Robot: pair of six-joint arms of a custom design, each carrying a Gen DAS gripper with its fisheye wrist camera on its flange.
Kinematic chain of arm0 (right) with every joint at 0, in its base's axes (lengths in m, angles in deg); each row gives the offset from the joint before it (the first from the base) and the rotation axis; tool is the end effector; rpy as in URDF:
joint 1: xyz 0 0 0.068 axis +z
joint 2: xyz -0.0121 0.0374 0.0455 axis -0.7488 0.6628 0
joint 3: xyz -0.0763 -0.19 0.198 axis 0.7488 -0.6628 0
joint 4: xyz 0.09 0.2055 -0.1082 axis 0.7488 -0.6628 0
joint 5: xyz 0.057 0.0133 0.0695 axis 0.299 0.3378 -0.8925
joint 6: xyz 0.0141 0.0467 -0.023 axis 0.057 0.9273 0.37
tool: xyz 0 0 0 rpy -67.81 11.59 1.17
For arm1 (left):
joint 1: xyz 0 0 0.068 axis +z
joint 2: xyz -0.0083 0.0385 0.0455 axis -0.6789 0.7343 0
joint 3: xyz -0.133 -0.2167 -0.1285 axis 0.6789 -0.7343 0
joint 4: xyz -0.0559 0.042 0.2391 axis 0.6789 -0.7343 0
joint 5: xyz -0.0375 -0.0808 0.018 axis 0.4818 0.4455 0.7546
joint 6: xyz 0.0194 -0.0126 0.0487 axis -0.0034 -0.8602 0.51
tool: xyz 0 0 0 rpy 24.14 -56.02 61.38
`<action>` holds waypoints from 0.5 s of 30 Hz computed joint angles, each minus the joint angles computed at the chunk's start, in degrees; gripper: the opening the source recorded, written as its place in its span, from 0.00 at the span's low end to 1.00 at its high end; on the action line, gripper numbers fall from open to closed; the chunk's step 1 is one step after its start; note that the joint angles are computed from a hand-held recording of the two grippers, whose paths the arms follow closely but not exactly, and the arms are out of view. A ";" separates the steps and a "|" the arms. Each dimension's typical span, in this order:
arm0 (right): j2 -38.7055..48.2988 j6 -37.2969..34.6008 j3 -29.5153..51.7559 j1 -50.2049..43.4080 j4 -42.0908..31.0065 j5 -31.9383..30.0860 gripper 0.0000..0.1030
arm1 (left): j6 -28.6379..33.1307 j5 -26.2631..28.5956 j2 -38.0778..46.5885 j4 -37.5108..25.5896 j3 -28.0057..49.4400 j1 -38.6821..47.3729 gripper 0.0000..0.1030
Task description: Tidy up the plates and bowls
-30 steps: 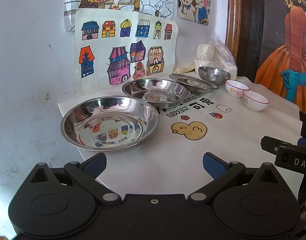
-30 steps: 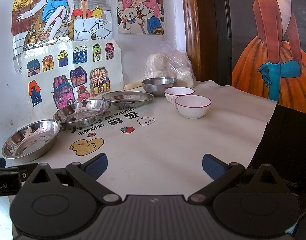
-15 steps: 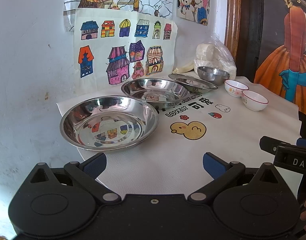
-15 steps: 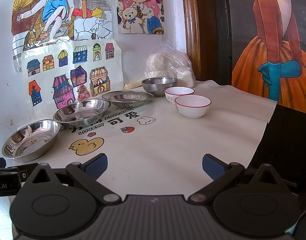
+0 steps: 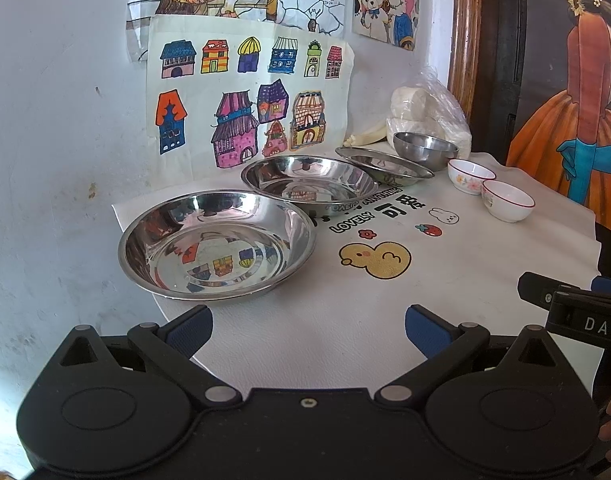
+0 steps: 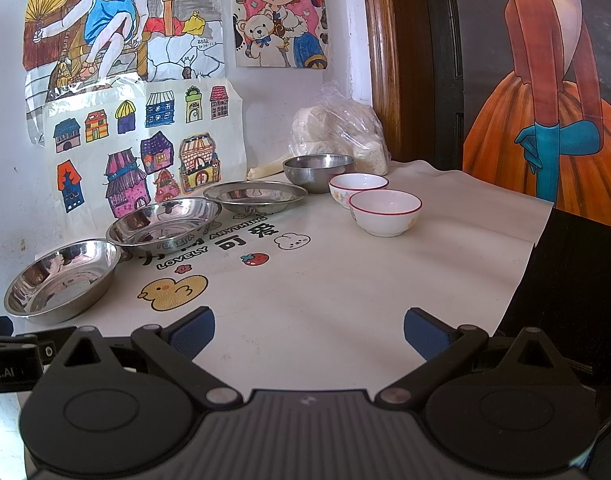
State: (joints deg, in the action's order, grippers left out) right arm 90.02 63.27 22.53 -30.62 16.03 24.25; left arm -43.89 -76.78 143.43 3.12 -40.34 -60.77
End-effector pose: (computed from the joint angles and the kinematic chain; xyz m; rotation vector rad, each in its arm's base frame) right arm 0.2824 0.0980 0.0221 -0.3988 1.9764 0.4060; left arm 0.2094 -0.0452 0.0552 -0.5539 2.0626 0.2683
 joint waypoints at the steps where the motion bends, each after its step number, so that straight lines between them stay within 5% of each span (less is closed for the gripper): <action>1: 0.03 0.00 0.02 -0.01 0.02 -0.02 1.00 | 0.12 0.20 -0.02 0.14 -0.06 0.21 0.99; 15: 0.48 0.02 0.10 0.29 0.11 0.17 1.00 | 0.55 1.26 -0.76 0.42 -0.62 0.71 0.99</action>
